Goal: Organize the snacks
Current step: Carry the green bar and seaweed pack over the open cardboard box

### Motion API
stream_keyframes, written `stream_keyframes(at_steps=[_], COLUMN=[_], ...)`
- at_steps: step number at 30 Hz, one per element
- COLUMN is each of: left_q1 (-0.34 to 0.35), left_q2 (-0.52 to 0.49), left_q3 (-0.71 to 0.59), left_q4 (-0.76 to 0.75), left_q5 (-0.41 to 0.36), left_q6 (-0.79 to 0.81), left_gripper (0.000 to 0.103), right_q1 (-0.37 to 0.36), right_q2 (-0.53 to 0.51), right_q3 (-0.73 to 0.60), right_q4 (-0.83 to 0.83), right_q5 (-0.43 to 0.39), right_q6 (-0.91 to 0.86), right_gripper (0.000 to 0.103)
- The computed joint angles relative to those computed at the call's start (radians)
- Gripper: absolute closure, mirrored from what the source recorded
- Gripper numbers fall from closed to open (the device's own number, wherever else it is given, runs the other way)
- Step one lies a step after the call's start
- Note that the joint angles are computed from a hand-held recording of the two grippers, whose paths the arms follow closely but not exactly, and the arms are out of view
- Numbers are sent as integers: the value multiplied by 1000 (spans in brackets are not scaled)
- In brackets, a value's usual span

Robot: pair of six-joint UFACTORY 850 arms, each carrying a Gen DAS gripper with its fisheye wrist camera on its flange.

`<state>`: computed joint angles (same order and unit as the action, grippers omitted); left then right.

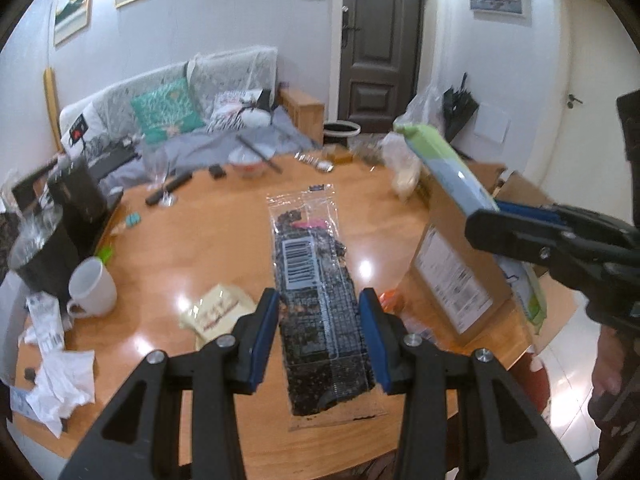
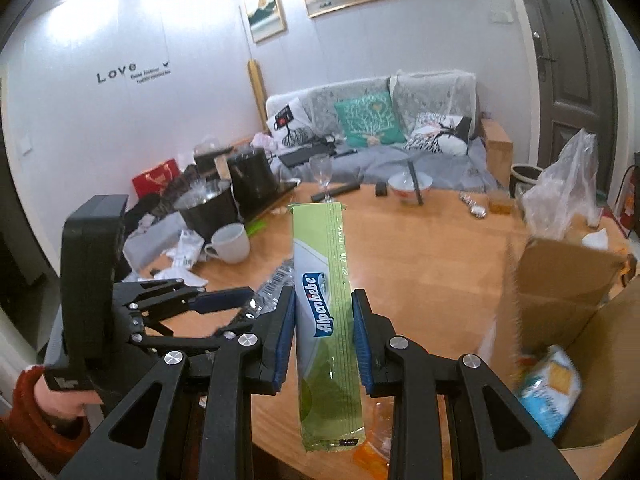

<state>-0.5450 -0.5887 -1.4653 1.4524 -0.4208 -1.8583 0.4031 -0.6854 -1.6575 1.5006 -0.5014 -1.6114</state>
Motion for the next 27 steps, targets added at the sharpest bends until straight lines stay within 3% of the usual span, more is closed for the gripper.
stream_keyframes(at_steps=[8, 14, 21, 27], left_q1=[-35, -59, -78, -84], left_q2=[-20, -110, -272, -453], left_q3=[-125, -304, -582, -882], left_q4=[-29, -183, -553, -887], left_q5=[10, 37, 21, -76], left_q6=[124, 352, 781, 1155], left_gripper=[65, 65, 65, 65], right_q1=[-76, -133, -168, -182], right_q2=[43, 32, -45, -142], right_q3=[19, 0, -88, -201], right_q4=[16, -26, -268, -522], right_q5=[-10, 10, 38, 3], right_q6=[-5, 25, 178, 348], right_gripper=[80, 80, 80, 80])
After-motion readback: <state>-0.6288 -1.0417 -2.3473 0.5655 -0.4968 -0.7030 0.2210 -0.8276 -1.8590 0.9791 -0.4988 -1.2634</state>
